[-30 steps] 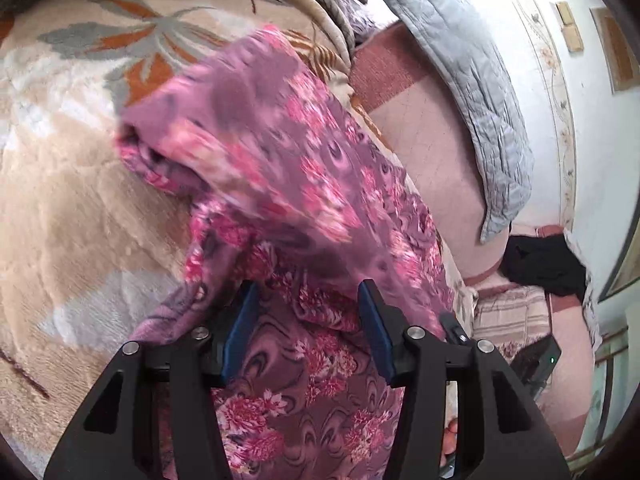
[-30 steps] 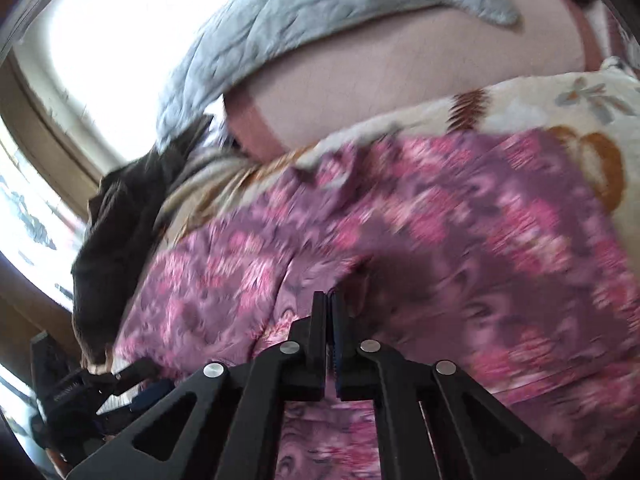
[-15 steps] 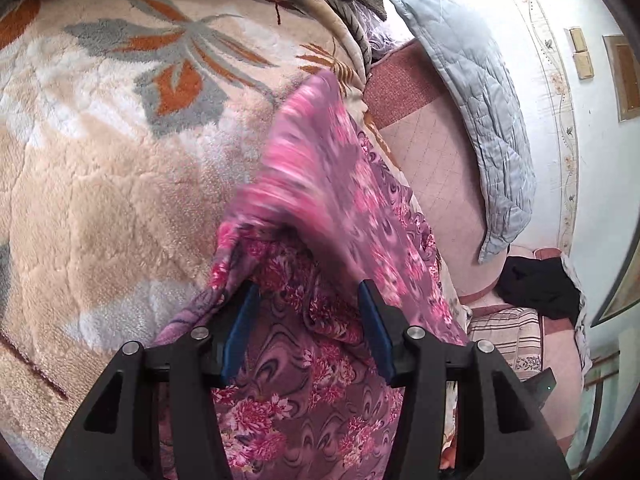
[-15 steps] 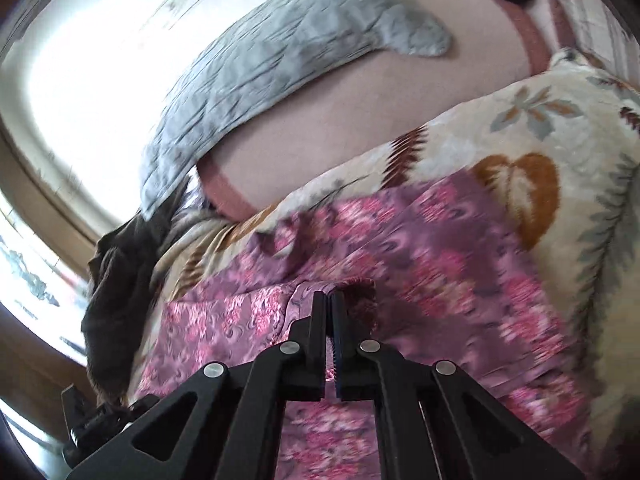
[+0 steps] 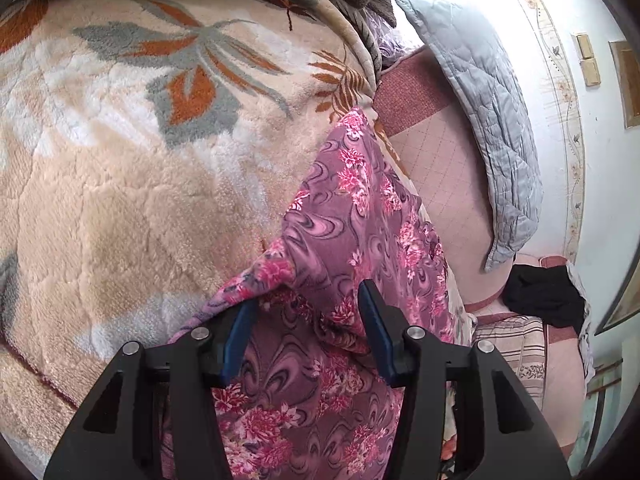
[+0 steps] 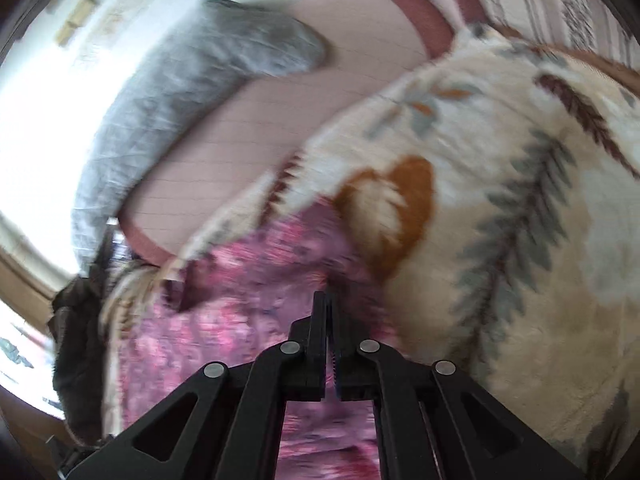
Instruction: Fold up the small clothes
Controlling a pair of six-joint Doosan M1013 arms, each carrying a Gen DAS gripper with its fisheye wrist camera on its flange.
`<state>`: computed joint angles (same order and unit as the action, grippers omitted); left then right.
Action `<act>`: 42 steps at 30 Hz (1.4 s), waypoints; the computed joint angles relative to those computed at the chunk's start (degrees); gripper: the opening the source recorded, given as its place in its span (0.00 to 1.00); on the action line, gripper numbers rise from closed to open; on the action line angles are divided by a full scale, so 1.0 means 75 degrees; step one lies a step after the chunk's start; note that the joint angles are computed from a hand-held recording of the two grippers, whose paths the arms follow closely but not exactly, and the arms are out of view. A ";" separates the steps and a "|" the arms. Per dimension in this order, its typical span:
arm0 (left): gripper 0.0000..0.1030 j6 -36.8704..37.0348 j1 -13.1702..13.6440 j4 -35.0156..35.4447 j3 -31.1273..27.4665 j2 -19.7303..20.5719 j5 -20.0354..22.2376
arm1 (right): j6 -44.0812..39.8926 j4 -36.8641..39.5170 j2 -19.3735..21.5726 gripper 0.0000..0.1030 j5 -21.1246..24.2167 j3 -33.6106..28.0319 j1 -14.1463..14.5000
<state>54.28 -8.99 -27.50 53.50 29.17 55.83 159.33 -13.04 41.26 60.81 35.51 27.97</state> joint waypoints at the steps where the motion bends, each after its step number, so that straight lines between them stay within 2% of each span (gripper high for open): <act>1: 0.48 0.0000 -0.0005 0.0020 -0.0012 0.0002 0.0006 | 0.0158 0.0202 -0.0175 0.07 -0.0363 0.0377 -0.0039; 3: 0.48 0.0003 -0.0025 0.0132 -0.0049 0.0017 0.0039 | 0.0599 0.0466 -0.0557 0.08 -0.1436 0.1203 -0.0093; 4: 0.48 0.0011 -0.0042 0.0215 -0.0066 0.0019 0.0053 | 0.0598 0.0622 -0.0609 0.15 -0.1633 0.1331 -0.0112; 5: 0.48 0.0008 -0.0064 0.0304 -0.0097 0.0028 0.0076 | 0.0472 0.0819 -0.0613 0.24 -0.1699 0.1359 -0.0133; 7: 0.48 0.0016 -0.0107 0.0497 -0.0171 0.0051 0.0134 | 0.0049 0.1176 -0.0486 0.33 -0.1505 0.1151 -0.0149; 10: 0.48 0.0017 -0.0136 0.0654 -0.0228 0.0071 0.0171 | -0.0607 0.1462 -0.0204 0.33 -0.1047 0.0533 -0.0155; 11: 0.48 0.0020 -0.0135 0.0658 -0.0231 0.0075 0.0171 | -0.0545 0.1375 -0.0221 0.33 -0.1141 0.0507 -0.0142; 13: 0.48 0.0009 -0.0134 0.0653 -0.0242 0.0083 0.0181 | -0.0167 0.1227 -0.0453 0.34 -0.2001 0.0915 -0.0120; 14: 0.48 0.0003 -0.0133 0.0649 -0.0252 0.0091 0.0185 | 0.0011 0.1203 -0.0520 0.41 -0.2282 0.1045 -0.0109; 16: 0.48 -0.0006 -0.0138 0.0680 -0.0278 0.0107 0.0215 | -0.0094 0.1364 -0.0424 0.55 -0.2025 0.0869 -0.0099; 20: 0.49 -0.0091 -0.0226 0.0806 -0.0227 0.0030 0.0217 | -0.0641 0.1434 0.0199 0.53 -0.0393 -0.0297 -0.0013; 22: 0.49 0.0369 -0.0302 0.0424 -0.0129 -0.0050 0.0120 | -0.0521 0.1099 0.0197 0.54 -0.0405 -0.0334 0.0056; 25: 0.49 0.1042 -0.0448 0.0250 -0.0139 -0.0130 -0.0041 | 0.0206 0.0435 -0.0043 0.55 -0.0739 0.0082 0.0128; 27: 0.49 0.1154 -0.0507 0.0725 -0.0205 -0.0153 -0.0279 | 0.0301 0.0098 0.0025 0.55 -0.0325 -0.0075 0.0168; 28: 0.50 0.0817 -0.0539 0.1431 -0.0302 -0.0117 -0.0297 | 0.0136 0.0177 0.0110 0.55 -0.0062 -0.0227 0.0158; 30: 0.51 0.0350 -0.0559 0.2339 -0.0736 0.0140 0.0400 | -0.0545 0.0606 0.0350 0.53 0.0369 -0.0643 0.0137; 31: 0.50 0.0281 -0.0521 0.2454 -0.1011 0.0334 0.0916 | -0.0979 0.0520 0.0479 0.34 0.0581 -0.0927 0.0171; 32: 0.45 0.0221 -0.0438 0.2267 -0.1104 0.0452 0.1205 | -0.1495 0.0492 0.0532 0.07 0.0586 -0.1100 0.0202; 34: 0.45 0.0130 -0.0386 0.2139 -0.0931 0.0372 0.0976 | -0.1403 0.0355 0.0221 0.07 -0.0161 -0.0590 0.0222; 35: 0.45 0.0203 -0.0402 0.2213 -0.1089 0.0439 0.1175 | -0.1174 0.0167 0.0047 0.07 -0.0518 -0.0295 0.0237; 36: 0.45 0.0324 -0.0429 0.2335 -0.1214 0.0504 0.1351 | -0.1028 0.0032 -0.0024 0.07 -0.0580 -0.0172 0.0240; 37: 0.45 0.0358 -0.0450 0.2408 -0.1218 0.0508 0.1363 | -0.1099 0.0109 0.0030 0.07 -0.0306 -0.0246 0.0220; 39: 0.45 0.0373 -0.0512 0.2593 -0.1217 0.0500 0.1368 | -0.1618 0.0633 0.0390 0.07 0.0853 -0.0770 0.0136; 40: 0.45 0.0425 -0.0536 0.2650 -0.1260 0.0508 0.1438 | -0.1678 0.0808 0.0448 0.06 0.1073 -0.0865 0.0111; 41: 0.45 0.0481 -0.0529 0.2635 -0.1263 0.0494 0.1481 | -0.1546 0.0686 0.0322 0.08 0.0893 -0.0678 0.0132; 42: 0.45 0.0424 -0.0517 0.2610 -0.1131 0.0397 0.1307 | -0.1361 0.0421 0.0308 0.13 0.1011 -0.0774 0.0187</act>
